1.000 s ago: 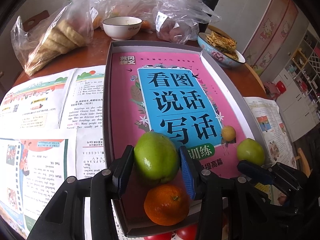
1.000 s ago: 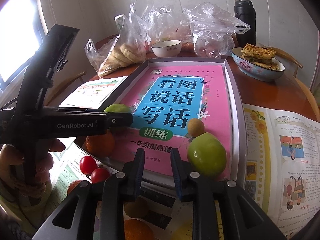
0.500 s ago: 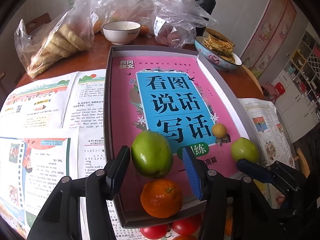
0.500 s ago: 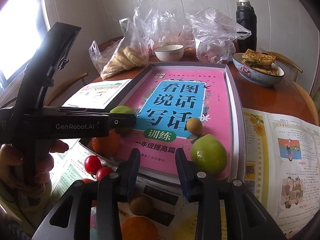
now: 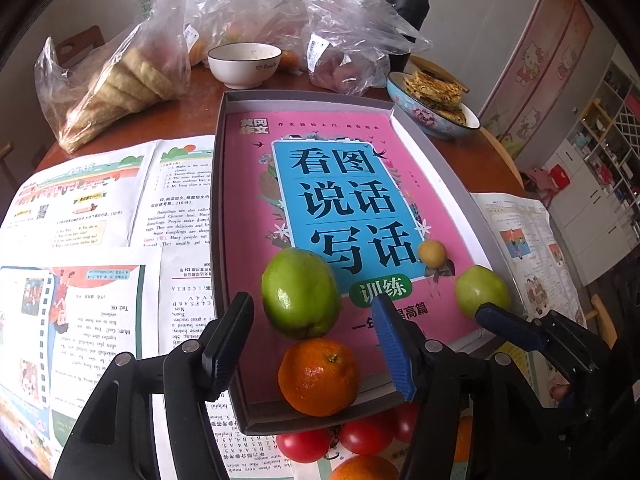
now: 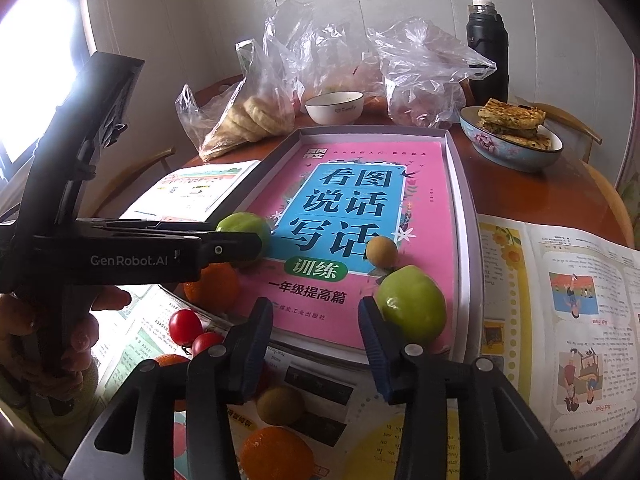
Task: Organize fruits
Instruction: 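Open the left tool to release the green fruit in the tray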
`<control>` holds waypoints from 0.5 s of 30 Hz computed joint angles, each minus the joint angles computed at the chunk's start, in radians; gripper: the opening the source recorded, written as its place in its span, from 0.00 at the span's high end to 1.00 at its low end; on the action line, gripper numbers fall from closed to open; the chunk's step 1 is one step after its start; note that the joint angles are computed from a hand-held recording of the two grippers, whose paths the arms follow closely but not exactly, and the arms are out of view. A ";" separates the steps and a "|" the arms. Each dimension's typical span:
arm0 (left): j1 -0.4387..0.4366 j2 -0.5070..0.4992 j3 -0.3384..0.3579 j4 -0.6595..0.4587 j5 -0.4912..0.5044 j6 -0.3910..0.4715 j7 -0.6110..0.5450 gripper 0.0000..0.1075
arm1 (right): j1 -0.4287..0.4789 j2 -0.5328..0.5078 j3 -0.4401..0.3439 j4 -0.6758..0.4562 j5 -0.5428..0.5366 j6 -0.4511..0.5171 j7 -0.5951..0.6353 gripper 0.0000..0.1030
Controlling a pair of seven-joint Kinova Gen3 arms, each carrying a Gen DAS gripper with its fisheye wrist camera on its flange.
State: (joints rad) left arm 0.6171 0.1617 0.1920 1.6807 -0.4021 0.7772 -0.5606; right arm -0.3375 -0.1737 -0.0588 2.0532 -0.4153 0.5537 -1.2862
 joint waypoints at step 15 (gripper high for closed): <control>-0.004 -0.052 0.020 0.045 -0.043 -0.018 0.084 0.30 | -0.005 -0.019 -0.005 0.007 0.026 -0.004 -0.027 0.46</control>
